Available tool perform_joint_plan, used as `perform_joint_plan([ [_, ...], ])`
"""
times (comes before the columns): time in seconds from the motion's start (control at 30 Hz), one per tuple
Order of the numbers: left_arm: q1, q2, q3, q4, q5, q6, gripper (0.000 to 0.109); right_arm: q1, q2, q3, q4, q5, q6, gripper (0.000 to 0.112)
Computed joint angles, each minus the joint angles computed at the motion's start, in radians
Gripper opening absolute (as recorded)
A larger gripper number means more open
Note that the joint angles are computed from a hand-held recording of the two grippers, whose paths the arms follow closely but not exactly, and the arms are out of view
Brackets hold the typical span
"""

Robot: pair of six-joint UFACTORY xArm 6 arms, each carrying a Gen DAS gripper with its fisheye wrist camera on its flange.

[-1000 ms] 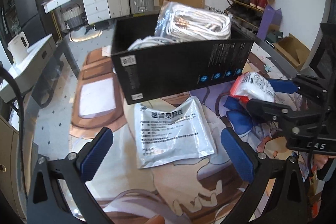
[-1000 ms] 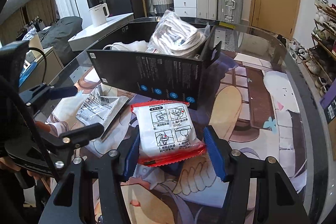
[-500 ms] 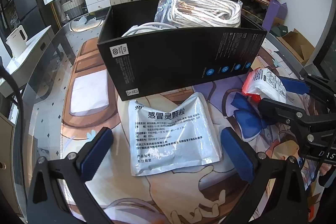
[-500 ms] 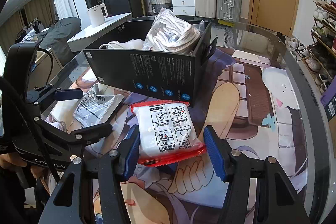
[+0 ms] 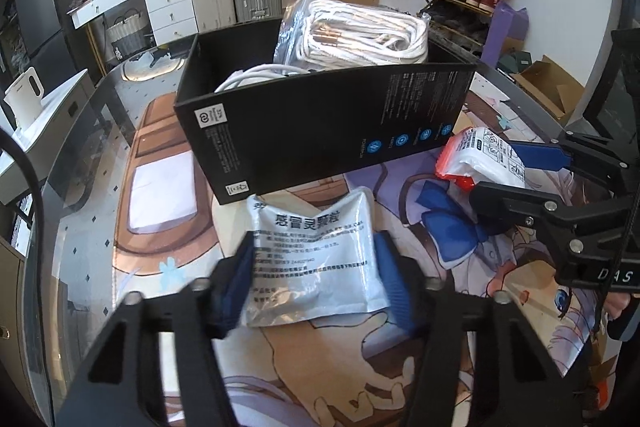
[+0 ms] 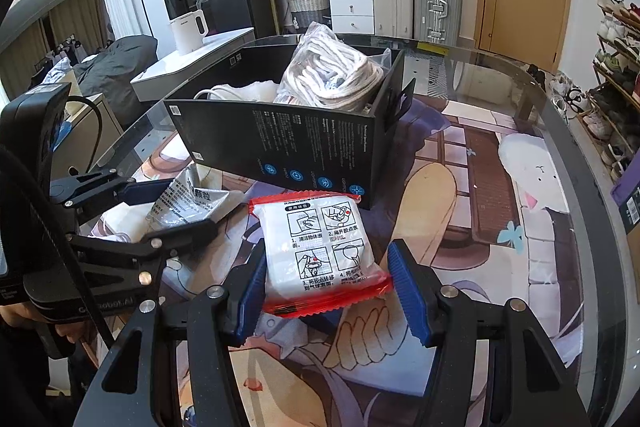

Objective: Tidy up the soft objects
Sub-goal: 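Grasp the silver foil packet with the left tool while the right tool holds its packet, then lower both packets into the black bin and open both tools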

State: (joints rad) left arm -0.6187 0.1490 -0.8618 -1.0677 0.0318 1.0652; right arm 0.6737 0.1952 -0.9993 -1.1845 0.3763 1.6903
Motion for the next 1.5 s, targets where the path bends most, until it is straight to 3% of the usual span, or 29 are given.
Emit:
perform_joint_plan([
  [0.23, 0.009, -0.018, -0.003, -0.114, 0.028, 0.105, 0.044, 0.001, -0.009, 0.003, -0.007, 0.0, 0.005, 0.059],
  [0.67, 0.022, -0.108, 0.017, -0.394, 0.042, 0.342, 0.044, 0.033, -0.055, -0.002, -0.178, 0.043, 0.134, 0.059],
  [0.87, 0.036, -0.14, 0.004, -0.449, 0.05, 0.4, 0.044, 0.047, -0.092, 0.001, -0.193, 0.079, 0.135, 0.059],
  [1.13, 0.055, -0.133, -0.045, -0.434, 0.063, 0.371, 0.044, 0.039, -0.101, -0.049, -0.101, 0.11, -0.018, 0.059],
  [1.5, 0.089, -0.048, -0.172, -0.317, 0.084, 0.28, 0.044, 0.017, 0.026, -0.205, 0.073, 0.123, -0.299, 0.059],
])
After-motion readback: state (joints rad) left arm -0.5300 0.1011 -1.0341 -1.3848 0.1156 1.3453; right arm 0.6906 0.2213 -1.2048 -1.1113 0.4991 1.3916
